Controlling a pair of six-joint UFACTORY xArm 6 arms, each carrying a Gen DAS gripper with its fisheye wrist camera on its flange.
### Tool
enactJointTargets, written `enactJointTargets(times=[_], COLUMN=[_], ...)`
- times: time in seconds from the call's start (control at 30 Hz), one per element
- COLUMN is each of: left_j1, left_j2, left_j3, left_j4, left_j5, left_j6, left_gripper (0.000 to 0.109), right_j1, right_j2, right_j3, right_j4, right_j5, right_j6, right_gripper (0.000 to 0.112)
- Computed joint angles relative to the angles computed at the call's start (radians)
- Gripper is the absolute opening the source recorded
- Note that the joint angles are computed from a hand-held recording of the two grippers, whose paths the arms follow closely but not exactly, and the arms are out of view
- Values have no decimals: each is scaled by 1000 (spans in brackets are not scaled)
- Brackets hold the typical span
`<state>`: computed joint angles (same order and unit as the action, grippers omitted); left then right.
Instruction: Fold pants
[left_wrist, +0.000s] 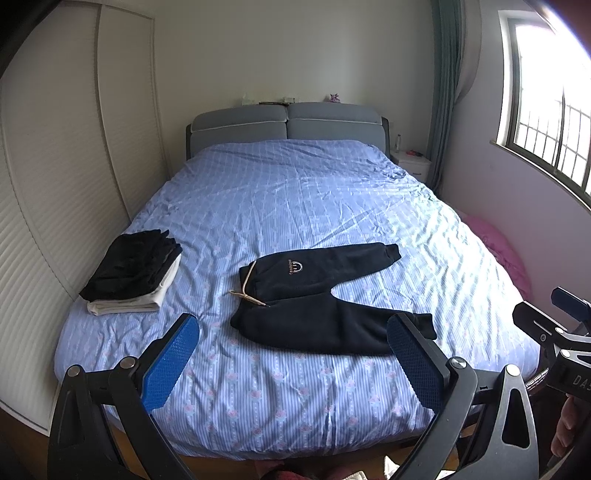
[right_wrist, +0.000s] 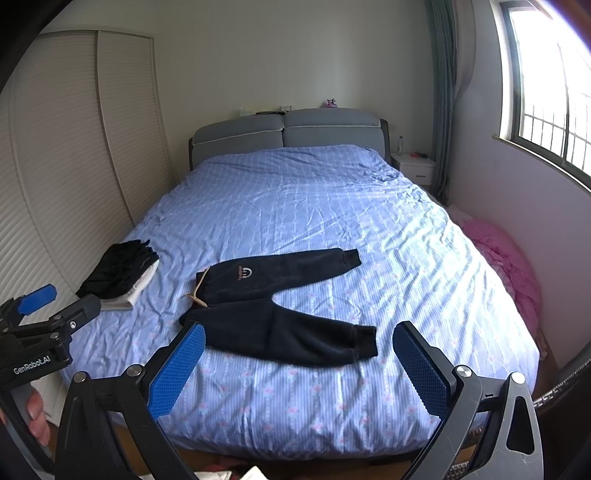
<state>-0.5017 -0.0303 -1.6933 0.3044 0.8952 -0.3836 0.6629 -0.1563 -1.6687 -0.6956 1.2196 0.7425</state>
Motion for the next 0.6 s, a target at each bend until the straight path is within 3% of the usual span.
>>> enactJointTargets(times=[0.27, 0.6], left_j1=[0, 19], left_j2=[9, 69], left_j3=[3, 5], left_j4=[4, 45], left_j5=[13, 33], left_j6=[-13, -13], left_gripper=[103, 103], right_j1=[-4, -92], right_j2=[14, 58], right_j3=[-3, 27], right_j4=[30, 160], right_j5=[2, -18], right_j6=[5, 0], right_gripper=[103, 103])
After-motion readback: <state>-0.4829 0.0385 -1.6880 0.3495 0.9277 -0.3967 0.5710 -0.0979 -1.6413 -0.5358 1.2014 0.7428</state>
